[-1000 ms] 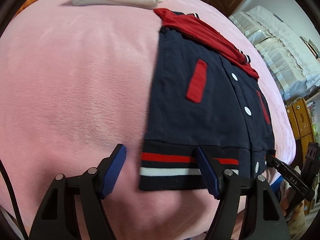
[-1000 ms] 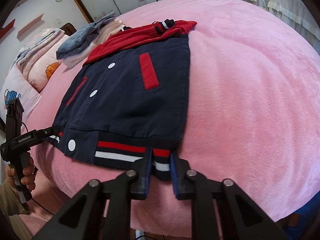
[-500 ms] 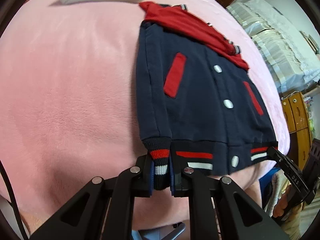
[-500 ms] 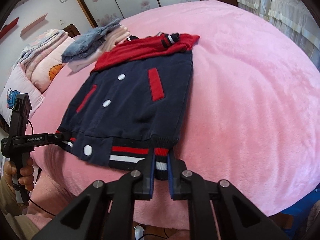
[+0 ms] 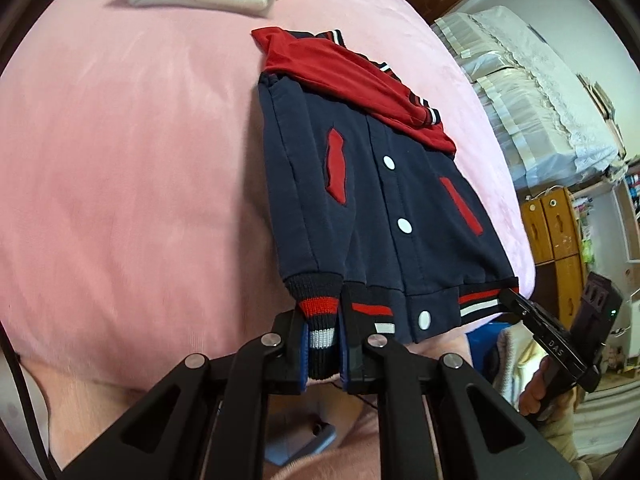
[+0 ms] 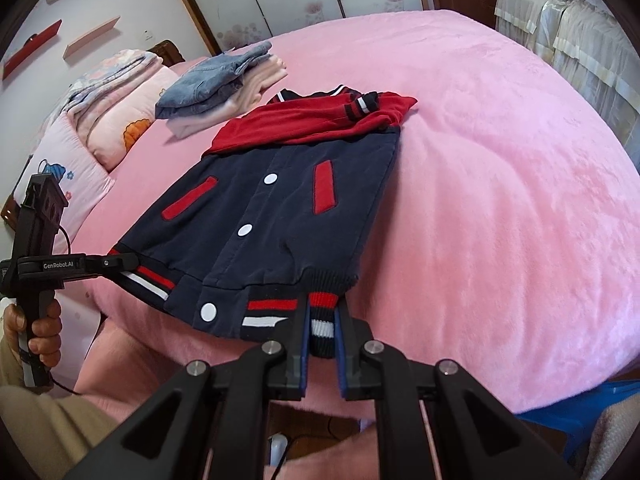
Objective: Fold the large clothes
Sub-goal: 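Lift the hem with both tools and fold it over onto the collar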
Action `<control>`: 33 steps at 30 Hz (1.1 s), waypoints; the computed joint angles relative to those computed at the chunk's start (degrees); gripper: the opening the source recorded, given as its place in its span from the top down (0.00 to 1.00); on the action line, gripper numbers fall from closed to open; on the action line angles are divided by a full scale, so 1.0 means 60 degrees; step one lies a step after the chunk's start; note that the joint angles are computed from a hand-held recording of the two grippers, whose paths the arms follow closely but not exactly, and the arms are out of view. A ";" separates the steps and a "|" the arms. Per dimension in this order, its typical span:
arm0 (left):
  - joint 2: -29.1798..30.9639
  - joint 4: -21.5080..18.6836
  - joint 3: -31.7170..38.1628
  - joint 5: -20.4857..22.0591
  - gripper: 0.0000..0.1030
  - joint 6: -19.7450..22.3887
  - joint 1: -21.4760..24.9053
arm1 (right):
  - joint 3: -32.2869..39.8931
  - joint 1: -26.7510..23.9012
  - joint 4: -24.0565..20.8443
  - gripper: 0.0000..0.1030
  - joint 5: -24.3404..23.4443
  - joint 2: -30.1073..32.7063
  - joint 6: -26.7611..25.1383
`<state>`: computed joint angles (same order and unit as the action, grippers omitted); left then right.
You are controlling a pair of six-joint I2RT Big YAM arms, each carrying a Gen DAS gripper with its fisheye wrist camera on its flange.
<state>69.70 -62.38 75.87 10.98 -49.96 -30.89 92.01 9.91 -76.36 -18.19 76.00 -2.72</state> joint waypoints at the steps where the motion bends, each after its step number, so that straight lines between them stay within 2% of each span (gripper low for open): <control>1: -0.0056 0.0049 -0.0016 0.0174 0.92 -0.0120 0.0110 | 0.0074 -0.0096 -0.0158 0.91 -0.0123 -0.0010 0.0019; 7: 0.0386 0.0405 0.0638 0.1155 0.92 -0.0465 0.1155 | 0.0999 -0.0600 -0.0522 0.91 -0.1182 0.0620 0.0691; 11: 0.1189 0.0739 0.1512 0.1290 0.92 -0.0534 0.1699 | 0.2280 -0.0754 -0.0545 0.91 -0.1791 0.1507 0.1092; 17: 0.3213 0.0705 0.3774 0.1129 0.90 0.0121 0.2521 | 0.5741 -0.0690 -0.0800 0.90 -0.2175 0.4070 0.2132; 18: 0.3601 0.0684 0.4186 0.1094 0.88 0.0301 0.2626 | 0.6410 -0.0669 -0.0970 0.90 -0.2165 0.4572 0.2293; 20: 0.4325 0.0452 0.4971 0.1139 0.74 0.0610 0.2837 | 0.7881 -0.0638 -0.1268 0.85 -0.2045 0.5698 0.2746; 22: 0.4961 0.0252 0.5659 0.1000 0.48 0.0751 0.2962 | 0.9584 -0.0583 -0.1633 0.81 -0.1535 0.6884 0.3272; 24: 0.5245 0.0367 0.5870 0.0821 0.41 0.0755 0.3074 | 1.1048 -0.0519 -0.2007 0.69 -0.0852 0.7818 0.3531; 25: 0.5360 0.0476 0.5896 0.0895 0.41 0.0741 0.3133 | 1.1486 -0.0511 -0.2019 0.62 -0.0660 0.8138 0.3603; 27: 0.5498 0.0517 0.5868 0.0982 0.41 0.0810 0.3193 | 1.1344 -0.0470 -0.1733 0.60 -0.0426 0.8194 0.3623; 30: 0.5929 0.0284 0.6094 0.0837 0.41 0.1121 0.3238 | 1.1001 -0.0402 -0.1622 0.60 -0.0051 0.8212 0.3092; 33: 0.5988 0.0579 0.5766 0.0895 0.42 0.1310 0.3257 | 1.0603 -0.0300 -0.1600 0.60 0.0286 0.8164 0.2464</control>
<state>105.63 -58.90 110.47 16.35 -42.10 -11.35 155.63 8.11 -85.95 -16.47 124.98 12.07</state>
